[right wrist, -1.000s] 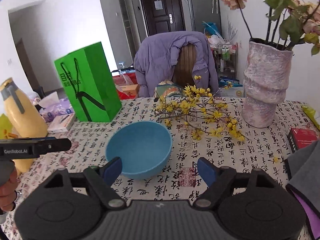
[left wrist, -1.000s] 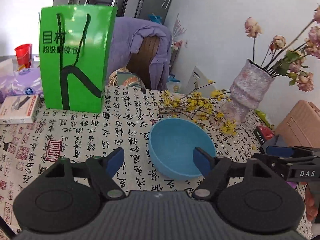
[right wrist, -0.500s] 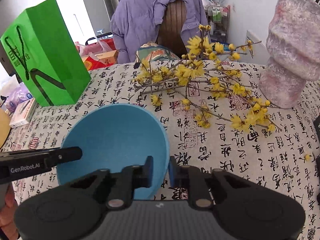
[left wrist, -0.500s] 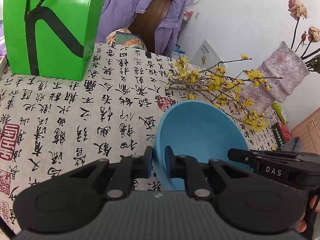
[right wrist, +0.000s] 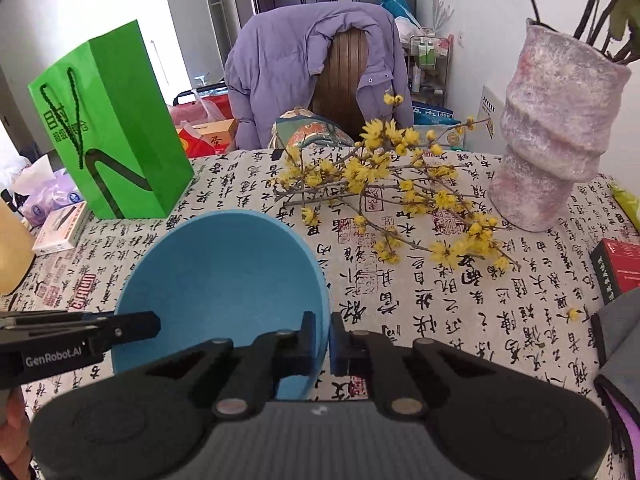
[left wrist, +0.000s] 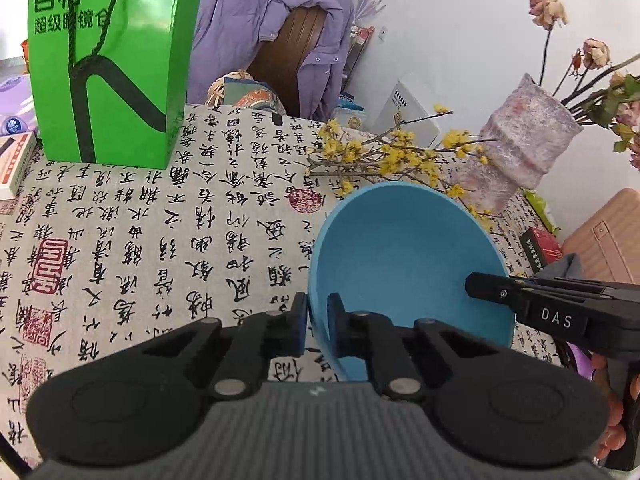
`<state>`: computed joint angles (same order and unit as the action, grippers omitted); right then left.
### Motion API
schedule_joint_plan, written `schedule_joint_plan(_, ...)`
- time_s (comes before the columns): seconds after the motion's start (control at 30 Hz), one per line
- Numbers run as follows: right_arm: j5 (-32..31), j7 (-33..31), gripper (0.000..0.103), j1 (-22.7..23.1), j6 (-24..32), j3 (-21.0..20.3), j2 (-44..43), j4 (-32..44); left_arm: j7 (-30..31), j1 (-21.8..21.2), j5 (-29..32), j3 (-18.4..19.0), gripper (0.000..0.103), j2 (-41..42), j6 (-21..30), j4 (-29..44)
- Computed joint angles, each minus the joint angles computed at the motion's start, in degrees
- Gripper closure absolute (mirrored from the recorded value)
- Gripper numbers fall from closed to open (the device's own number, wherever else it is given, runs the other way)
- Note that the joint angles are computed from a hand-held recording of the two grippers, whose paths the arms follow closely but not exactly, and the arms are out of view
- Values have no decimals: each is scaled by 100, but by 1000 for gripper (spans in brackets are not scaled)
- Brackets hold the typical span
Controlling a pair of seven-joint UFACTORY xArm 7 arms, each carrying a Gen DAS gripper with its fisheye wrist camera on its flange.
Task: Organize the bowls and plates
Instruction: 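Close both grippers on the blue bowl rims and lift them, then carry the held bowls with both grippers toward the stacked bowls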
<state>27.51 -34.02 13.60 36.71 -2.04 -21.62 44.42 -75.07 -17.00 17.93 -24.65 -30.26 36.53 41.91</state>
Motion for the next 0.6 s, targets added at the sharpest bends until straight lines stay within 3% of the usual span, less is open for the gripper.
schedule_joint_plan(0.3, -269, -450, 97, -408, 1489, -708, -2094, -643, -1150, -351, 134, -1270, 92, -166, 1857, 1227)
schedule_joint_plan(0.6, -975, -1107, 97, -1222, 3383, -1603, -4140, -1075, -3072, -467, 471, -2978, 91, 490, 3289, 2451)
